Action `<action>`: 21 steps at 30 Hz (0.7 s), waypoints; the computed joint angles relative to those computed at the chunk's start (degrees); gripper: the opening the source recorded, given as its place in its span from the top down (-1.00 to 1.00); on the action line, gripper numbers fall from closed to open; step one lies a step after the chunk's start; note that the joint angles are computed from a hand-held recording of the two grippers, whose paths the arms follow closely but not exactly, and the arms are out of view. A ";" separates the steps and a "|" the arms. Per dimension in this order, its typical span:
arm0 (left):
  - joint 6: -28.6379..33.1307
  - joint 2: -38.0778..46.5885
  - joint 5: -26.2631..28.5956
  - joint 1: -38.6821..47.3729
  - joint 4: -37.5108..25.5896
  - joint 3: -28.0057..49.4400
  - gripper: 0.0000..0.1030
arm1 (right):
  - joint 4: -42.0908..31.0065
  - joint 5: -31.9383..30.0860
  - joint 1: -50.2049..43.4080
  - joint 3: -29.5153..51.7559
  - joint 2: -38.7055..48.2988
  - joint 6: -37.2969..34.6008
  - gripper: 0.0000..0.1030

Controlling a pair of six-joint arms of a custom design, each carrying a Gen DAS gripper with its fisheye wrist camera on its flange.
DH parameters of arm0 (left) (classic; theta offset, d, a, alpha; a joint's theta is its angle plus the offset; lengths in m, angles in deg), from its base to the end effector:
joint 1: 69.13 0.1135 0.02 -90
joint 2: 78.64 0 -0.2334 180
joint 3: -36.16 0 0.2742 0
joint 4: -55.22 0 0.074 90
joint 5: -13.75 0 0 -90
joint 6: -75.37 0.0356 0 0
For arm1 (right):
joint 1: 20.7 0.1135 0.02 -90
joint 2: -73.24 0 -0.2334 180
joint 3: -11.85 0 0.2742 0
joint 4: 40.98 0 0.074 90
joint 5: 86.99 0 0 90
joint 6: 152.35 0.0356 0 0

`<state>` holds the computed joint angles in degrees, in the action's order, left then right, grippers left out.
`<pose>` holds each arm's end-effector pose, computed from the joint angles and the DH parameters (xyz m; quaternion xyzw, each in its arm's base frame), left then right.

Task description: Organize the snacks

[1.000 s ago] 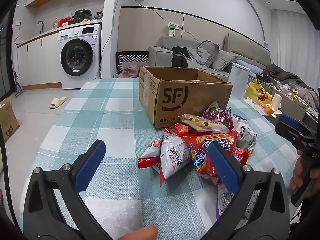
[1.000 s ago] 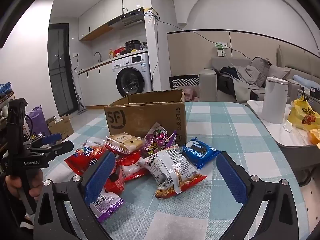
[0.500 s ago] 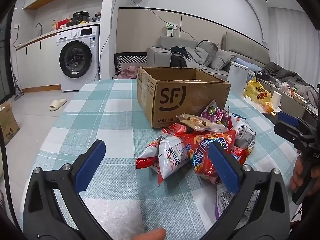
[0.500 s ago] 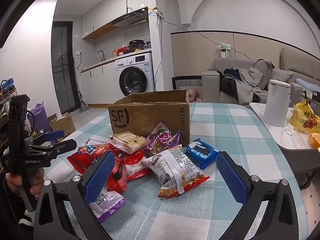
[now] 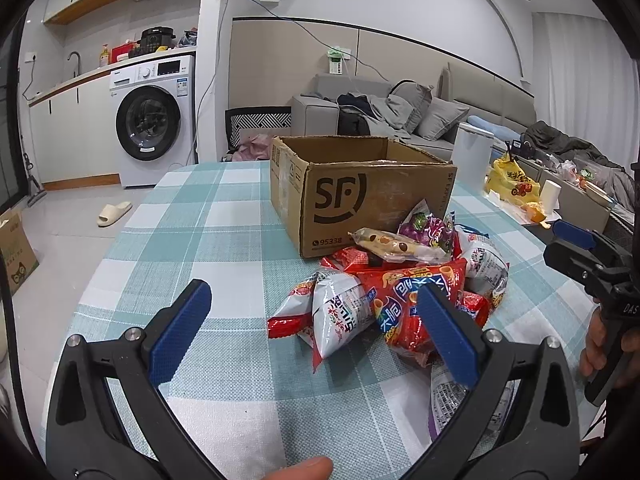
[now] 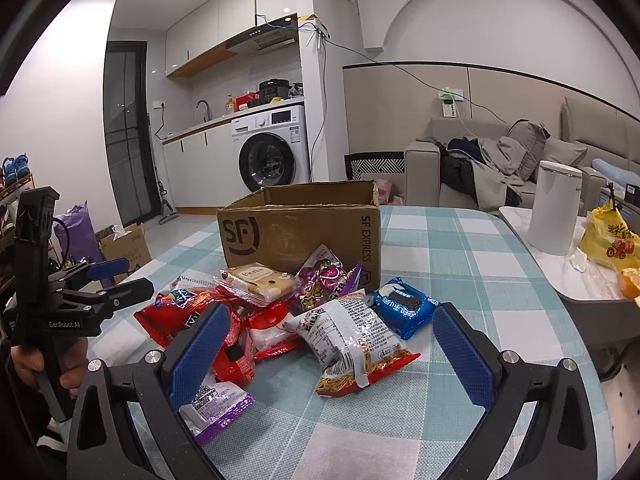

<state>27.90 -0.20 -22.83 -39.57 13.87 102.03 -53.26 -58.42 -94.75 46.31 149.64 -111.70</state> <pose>0.2724 0.1216 0.2055 0.2342 0.8282 -0.1828 0.4752 0.0911 -0.2052 0.0832 0.0217 0.8328 -0.0021 0.5532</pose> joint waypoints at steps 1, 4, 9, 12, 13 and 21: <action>0.02 -0.02 -0.04 0.01 -0.02 -0.02 -0.99 | -0.21 -0.08 -0.10 0.00 -0.10 -0.13 -1.00; 0.00 -0.05 -0.06 -0.03 -0.01 -0.01 -0.99 | -0.07 -0.06 -0.10 0.00 -0.04 -0.14 -1.00; 0.13 -0.09 0.10 0.08 -0.04 -0.08 -0.99 | -0.16 -0.06 -0.10 0.02 -0.08 -0.16 -1.00; 0.30 -0.19 0.11 0.02 0.13 -0.29 -0.99 | -0.19 -0.03 -0.05 0.05 -0.10 -0.11 -1.00; 0.43 -0.17 0.13 -0.01 0.12 -0.28 -0.99 | -0.10 0.02 -0.03 0.11 0.02 -0.06 -1.00; 0.61 -0.45 0.08 -0.20 0.20 -0.54 -0.99 | 0.12 0.06 -0.17 0.01 -0.01 -0.05 -1.00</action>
<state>28.51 -0.65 -22.74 -39.77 14.07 101.49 -53.14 -58.36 -94.92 46.32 149.63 -111.75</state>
